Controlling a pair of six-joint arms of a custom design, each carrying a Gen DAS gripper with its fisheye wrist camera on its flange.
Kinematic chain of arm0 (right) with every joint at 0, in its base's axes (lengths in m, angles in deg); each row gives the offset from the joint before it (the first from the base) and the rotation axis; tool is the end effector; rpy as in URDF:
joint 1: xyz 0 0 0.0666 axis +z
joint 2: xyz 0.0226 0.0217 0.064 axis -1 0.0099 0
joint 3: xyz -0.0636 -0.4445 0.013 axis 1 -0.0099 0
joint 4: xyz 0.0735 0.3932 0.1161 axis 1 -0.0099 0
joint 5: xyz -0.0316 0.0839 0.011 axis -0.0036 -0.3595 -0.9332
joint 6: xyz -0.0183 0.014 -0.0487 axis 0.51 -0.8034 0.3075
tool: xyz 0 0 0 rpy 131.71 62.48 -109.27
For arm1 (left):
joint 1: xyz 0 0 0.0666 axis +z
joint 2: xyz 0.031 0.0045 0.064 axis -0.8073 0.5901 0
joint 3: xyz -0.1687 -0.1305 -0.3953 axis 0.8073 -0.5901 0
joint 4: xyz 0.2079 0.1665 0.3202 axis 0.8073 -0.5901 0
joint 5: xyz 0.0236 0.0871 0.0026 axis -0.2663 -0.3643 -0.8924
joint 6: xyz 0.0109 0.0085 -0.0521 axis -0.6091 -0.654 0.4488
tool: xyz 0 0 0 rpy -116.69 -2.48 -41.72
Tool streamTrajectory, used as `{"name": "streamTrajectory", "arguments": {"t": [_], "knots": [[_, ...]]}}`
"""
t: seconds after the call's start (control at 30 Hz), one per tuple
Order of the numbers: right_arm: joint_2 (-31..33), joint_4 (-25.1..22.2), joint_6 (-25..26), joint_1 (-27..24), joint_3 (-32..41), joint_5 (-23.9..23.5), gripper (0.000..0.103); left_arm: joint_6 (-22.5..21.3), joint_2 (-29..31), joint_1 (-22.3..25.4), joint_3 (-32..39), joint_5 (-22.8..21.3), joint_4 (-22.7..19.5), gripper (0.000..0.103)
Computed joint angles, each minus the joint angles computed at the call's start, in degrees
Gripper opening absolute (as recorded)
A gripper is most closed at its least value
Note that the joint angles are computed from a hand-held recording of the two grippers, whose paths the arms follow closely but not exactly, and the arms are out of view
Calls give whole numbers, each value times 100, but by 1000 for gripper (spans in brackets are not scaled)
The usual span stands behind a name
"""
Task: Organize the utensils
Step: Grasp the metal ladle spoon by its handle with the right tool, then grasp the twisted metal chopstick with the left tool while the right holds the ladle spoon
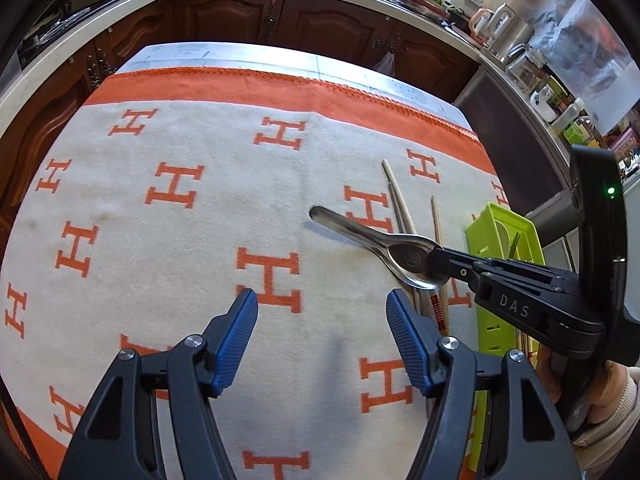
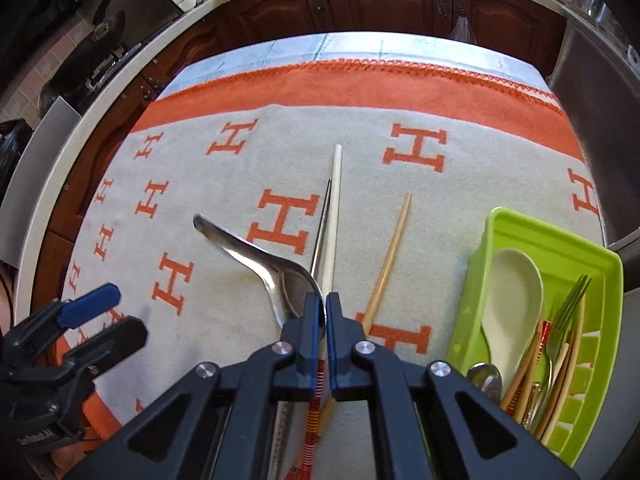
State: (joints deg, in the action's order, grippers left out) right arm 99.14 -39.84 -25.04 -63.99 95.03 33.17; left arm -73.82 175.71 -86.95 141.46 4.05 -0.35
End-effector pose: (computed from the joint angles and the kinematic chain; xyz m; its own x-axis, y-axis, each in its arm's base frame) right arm 0.4999 0.2361 0.5562 -0.9092 0.2024 -0.3639 0.1287 0.9677 0.2167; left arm 0.5336 -0.3560 0.5643 -0.8740 0.2483 -0.4177 0.3836 0.8802 -0.2794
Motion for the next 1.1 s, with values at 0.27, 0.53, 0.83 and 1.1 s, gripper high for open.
{"name": "streamTrajectory", "arguments": {"t": [0.27, 0.53, 0.83, 1.1], "knots": [[-501, 548, -818, -75, -563, -39, 1, -202, 183, -210, 267, 150, -187, 65], [-1103, 964, -1460, -101, -1044, 442, 2, -161, 389, -463, 451, 335, -249, 58], [-1543, 1010, -1859, -42, -1278, 873, 2, 301, 590, -657, 473, 294, -411, 27], [-1793, 1054, -2126, 13, -1527, 1010, 2, 318, 639, -764, 513, -82, -420, 24]]}}
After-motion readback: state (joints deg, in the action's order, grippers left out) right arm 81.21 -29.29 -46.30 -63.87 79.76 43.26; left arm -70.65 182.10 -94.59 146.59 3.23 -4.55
